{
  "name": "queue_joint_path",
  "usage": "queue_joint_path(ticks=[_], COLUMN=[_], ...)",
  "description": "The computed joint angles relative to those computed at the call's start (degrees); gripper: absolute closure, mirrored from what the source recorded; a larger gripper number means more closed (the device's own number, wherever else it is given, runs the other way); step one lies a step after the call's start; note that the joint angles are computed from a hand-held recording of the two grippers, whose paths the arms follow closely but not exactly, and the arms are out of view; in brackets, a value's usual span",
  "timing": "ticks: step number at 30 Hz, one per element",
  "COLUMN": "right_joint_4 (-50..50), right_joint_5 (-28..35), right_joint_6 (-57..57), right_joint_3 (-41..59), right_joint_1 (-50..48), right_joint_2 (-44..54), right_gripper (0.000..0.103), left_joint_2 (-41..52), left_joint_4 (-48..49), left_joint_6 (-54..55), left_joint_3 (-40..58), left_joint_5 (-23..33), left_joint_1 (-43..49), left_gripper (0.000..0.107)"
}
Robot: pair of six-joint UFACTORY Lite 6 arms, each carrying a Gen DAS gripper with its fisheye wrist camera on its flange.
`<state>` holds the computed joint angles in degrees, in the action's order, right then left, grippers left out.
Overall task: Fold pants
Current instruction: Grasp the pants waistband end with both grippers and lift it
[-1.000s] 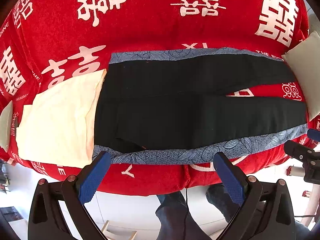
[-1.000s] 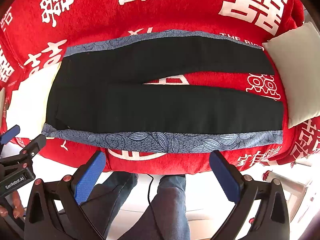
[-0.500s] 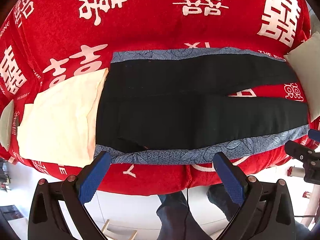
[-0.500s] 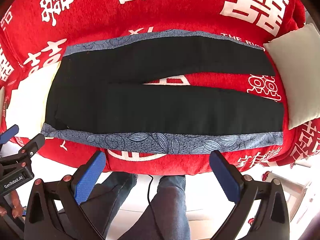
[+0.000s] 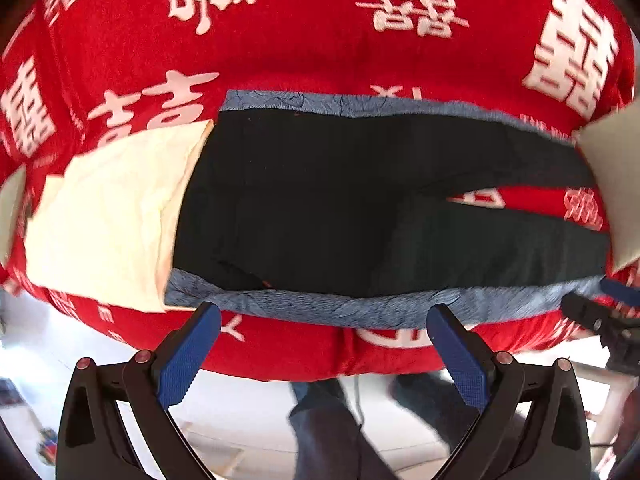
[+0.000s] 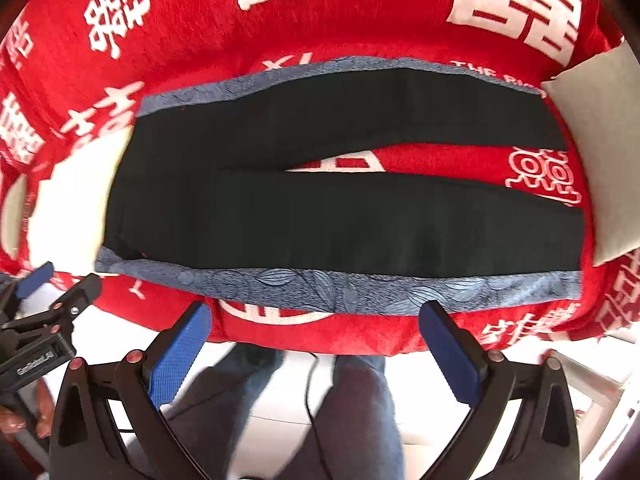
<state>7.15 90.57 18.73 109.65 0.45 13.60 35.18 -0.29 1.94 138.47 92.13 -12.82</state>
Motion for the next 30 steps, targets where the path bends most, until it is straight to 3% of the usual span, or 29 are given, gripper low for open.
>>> queue_joint_path(ticks=[6,11,13,16,17,20,24,30], right_joint_4=[15.29,33.35,39.42,53.89,57.67,71.50,88.48,108.78], right_joint_5=[-6.62,-16.05,-20.97,-29.54,-31.79,-37.98,-41.50,-36.11], right_joint_6=[-8.52,-12.51,-14.57,-22.82,-25.38,-36.74,-52.38,-70.37], right_joint_3=[-16.17,-38.85,-48.33,-63.89,-66.94,-74.63,-79.96,-85.82], right_joint_1=[-9.74,-14.00,-13.32,-9.64,-7.82,-2.14,1.93,1.67], right_joint_2=[-8.71,-17.62,-21.22,-23.62,-23.22,-19.96,-15.08,-11.28], right_gripper=[0.000,0.000,0.003,0.020,0.025,0.025,0.025,0.025], left_joint_2=[-10.96,-16.84,-17.25,-16.91,-16.33,-12.69,-10.08,-7.04], left_joint_4=[-8.86,-16.67,-18.41,-21.89,-23.15,-26.73,-30.31,-33.46], left_joint_6=[-5.71,0.72,3.65,9.83,11.90,15.91,20.44,24.25], left_joint_3=[-19.85,-37.57,-42.93,-48.95,-50.22,-52.01,-53.05,-52.42], left_joint_5=[-8.46,-16.44,-19.01,-23.55,-24.48,-25.42,-27.33,-26.27], left_joint_1=[4.72,12.10,15.13,19.48,20.80,24.65,27.65,29.43], left_gripper=[0.004,0.004,0.004,0.005,0.011,0.013,0.013,0.013])
